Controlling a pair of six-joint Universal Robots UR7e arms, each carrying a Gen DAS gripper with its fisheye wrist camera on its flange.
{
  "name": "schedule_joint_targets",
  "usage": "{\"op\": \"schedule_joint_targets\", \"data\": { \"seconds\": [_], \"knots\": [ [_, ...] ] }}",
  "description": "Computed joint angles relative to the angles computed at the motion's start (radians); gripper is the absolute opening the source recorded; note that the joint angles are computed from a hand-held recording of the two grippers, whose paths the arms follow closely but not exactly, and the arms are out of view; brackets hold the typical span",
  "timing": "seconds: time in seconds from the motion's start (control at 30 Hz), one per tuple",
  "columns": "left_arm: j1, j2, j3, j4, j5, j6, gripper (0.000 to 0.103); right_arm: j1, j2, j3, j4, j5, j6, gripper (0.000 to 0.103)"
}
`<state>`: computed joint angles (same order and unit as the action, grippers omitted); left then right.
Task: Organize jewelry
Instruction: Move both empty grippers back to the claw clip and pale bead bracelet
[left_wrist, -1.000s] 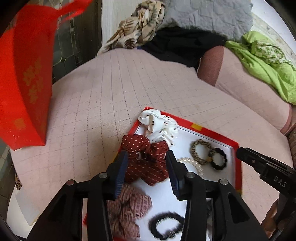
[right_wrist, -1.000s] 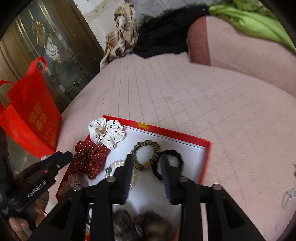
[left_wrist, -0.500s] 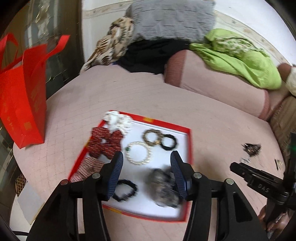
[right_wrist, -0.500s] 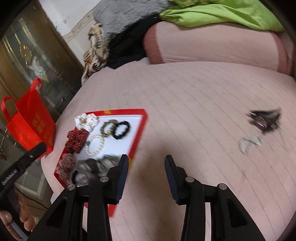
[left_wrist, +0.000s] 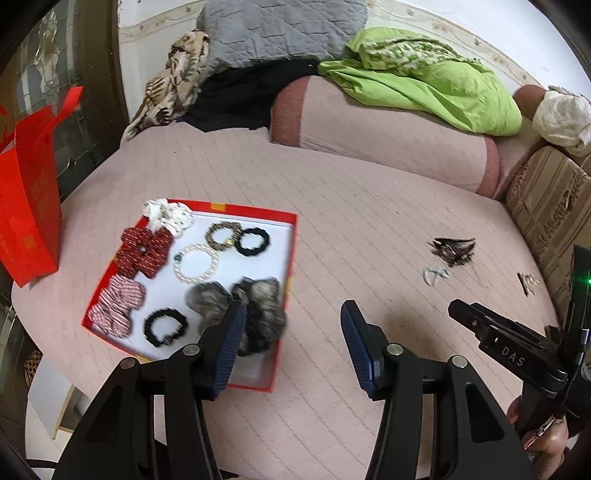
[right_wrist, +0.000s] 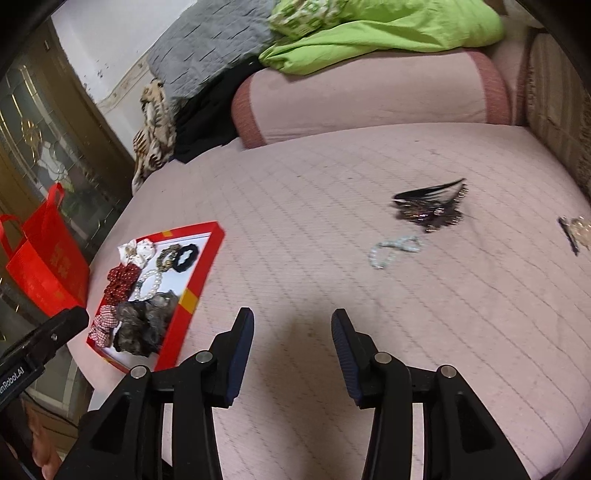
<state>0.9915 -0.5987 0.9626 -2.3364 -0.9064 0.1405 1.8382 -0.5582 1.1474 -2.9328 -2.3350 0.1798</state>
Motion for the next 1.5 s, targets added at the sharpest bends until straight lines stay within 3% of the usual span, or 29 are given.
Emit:
{"op": "schedule_joint_targets", "data": {
  "seconds": [0.47,0.8,1.17,1.5],
  "knots": [
    [-0.031,0.003,0.068,0.026,0.002,-0.021,0.054,-0.032,-0.088,0.171,-0.117,-0.020,0.025,0.049],
    [-0.019,0.038,0.027,0.067,-0.016,-0.037,0.054,-0.049,-0.101,0.168,-0.104,-0.044,0.001,0.049],
    [0.012,0.136,-0.141,0.155,-0.036,-0.050,0.054,-0.069,-0.085,0.035,-0.008,-0.095,-0.072,0.051],
    [0.025,0.265,-0.396,0.276,-0.061,-0.066,0.054,-0.096,-0.040,-0.116,-0.008,-0.100,-0.142,0.058]
  ]
}}
